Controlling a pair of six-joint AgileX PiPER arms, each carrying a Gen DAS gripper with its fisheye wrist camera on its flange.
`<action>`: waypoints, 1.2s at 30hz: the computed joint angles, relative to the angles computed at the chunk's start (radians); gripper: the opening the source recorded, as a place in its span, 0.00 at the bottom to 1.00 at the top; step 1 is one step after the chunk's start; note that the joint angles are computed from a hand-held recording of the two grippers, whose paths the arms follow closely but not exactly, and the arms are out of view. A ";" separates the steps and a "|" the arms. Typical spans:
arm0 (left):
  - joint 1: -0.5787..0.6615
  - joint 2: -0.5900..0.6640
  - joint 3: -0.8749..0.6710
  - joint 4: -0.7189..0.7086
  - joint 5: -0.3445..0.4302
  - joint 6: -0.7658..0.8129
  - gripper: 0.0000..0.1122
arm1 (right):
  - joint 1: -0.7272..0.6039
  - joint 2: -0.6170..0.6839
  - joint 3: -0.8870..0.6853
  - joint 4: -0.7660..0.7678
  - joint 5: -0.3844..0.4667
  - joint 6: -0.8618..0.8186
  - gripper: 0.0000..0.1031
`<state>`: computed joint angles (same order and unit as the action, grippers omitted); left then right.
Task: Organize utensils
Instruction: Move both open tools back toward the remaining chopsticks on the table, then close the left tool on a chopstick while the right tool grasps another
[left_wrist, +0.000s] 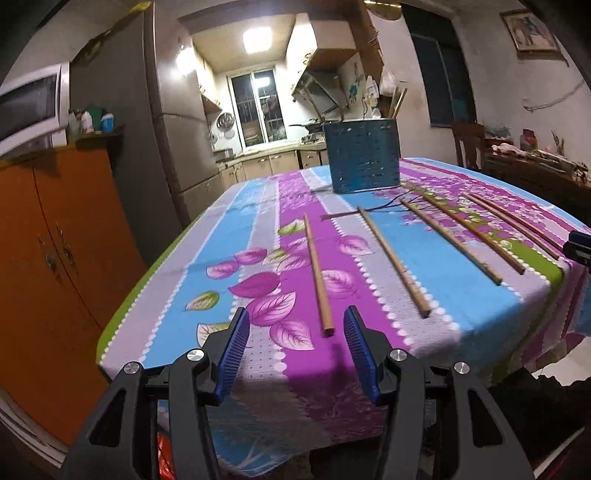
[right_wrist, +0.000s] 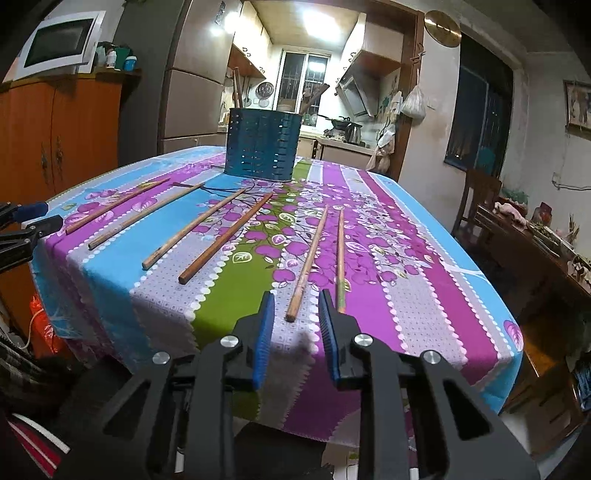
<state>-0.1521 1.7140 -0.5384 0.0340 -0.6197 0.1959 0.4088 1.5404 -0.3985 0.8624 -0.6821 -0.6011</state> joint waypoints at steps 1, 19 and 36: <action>0.001 0.008 -0.005 -0.002 -0.001 0.005 0.49 | -0.004 0.009 -0.007 0.000 0.005 0.002 0.20; 0.041 0.118 -0.023 0.188 -0.128 -0.095 0.19 | -0.027 0.093 -0.078 0.038 0.015 0.045 0.11; 0.043 0.142 0.007 0.219 -0.220 -0.125 0.08 | -0.045 0.091 -0.086 0.003 0.045 0.117 0.06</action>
<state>-0.1093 1.8557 -0.5314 0.2532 -0.8392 0.0709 0.3641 1.6318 -0.4848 0.8654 -0.6375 -0.4842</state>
